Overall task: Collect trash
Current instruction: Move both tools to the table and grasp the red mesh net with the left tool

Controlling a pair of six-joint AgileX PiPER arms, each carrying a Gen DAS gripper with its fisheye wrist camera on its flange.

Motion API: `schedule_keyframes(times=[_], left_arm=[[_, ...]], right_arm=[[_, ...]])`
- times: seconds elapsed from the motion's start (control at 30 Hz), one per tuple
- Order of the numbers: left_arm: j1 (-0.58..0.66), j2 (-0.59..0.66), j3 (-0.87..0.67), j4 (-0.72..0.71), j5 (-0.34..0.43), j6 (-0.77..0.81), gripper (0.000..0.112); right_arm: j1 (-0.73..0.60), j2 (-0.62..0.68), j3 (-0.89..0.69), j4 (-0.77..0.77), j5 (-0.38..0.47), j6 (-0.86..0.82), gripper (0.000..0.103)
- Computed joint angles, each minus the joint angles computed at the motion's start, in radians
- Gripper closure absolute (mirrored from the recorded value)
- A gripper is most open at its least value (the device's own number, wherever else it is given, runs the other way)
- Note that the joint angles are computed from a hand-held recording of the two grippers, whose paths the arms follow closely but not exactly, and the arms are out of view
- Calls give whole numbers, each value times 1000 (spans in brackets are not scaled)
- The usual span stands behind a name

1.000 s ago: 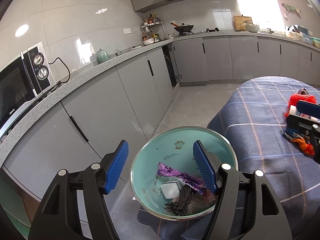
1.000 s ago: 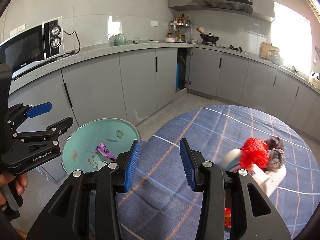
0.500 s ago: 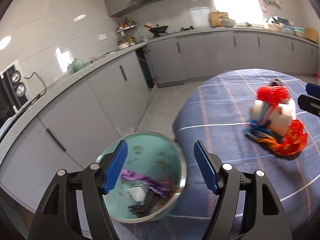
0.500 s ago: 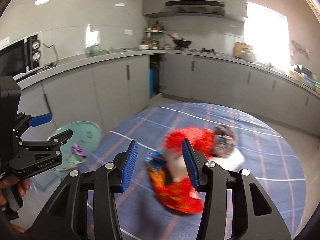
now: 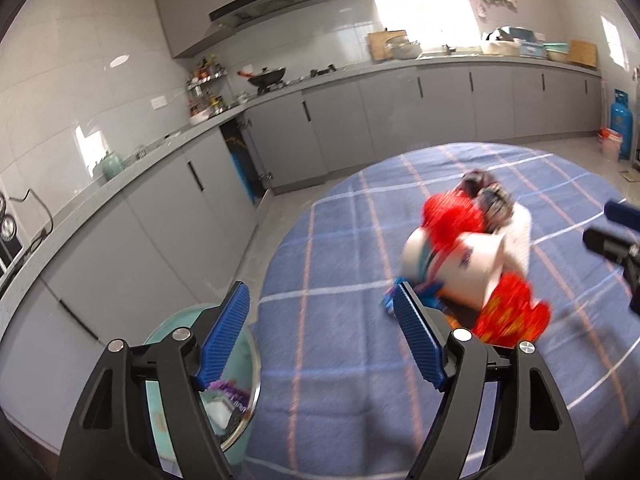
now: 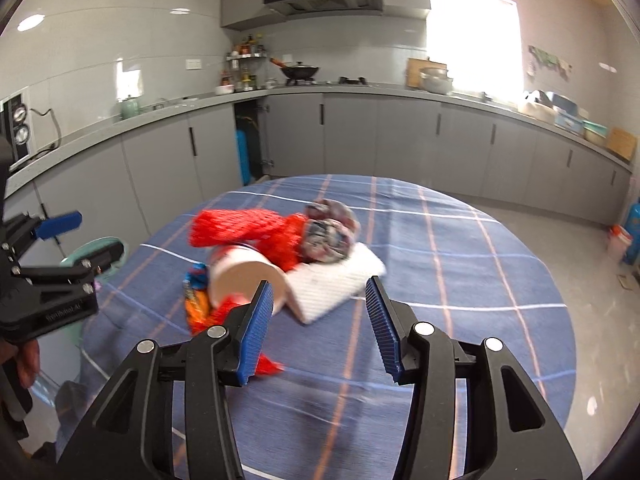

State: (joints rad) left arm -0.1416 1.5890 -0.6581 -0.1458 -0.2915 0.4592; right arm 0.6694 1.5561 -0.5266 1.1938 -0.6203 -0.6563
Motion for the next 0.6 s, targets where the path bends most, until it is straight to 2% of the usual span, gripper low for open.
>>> schedule_keyframes(times=[0.2,0.43,0.47,0.5,0.57,0.6], left_arm=[[-134,32,-75,-216,-3,181,32],[-222,193,-247,-476,52,425,32],[-217,214,-269,-485,78,435,38],[-208,231,-292,-508,114,455,54],[-193,252,-322,-532,176,479,72],[-187,257,-327,-500,193,451,91]], right_arm=[[-79,-9,47,-58,19,75,52],[-129,-12,89,-160,38,180,49],[-136,-9,93,-178,43,198,49],[-143,-8,96,-195,47,215,49],[-149,-2,92,-208,54,229,49],[-150,-1,90,-209,56,230,49]])
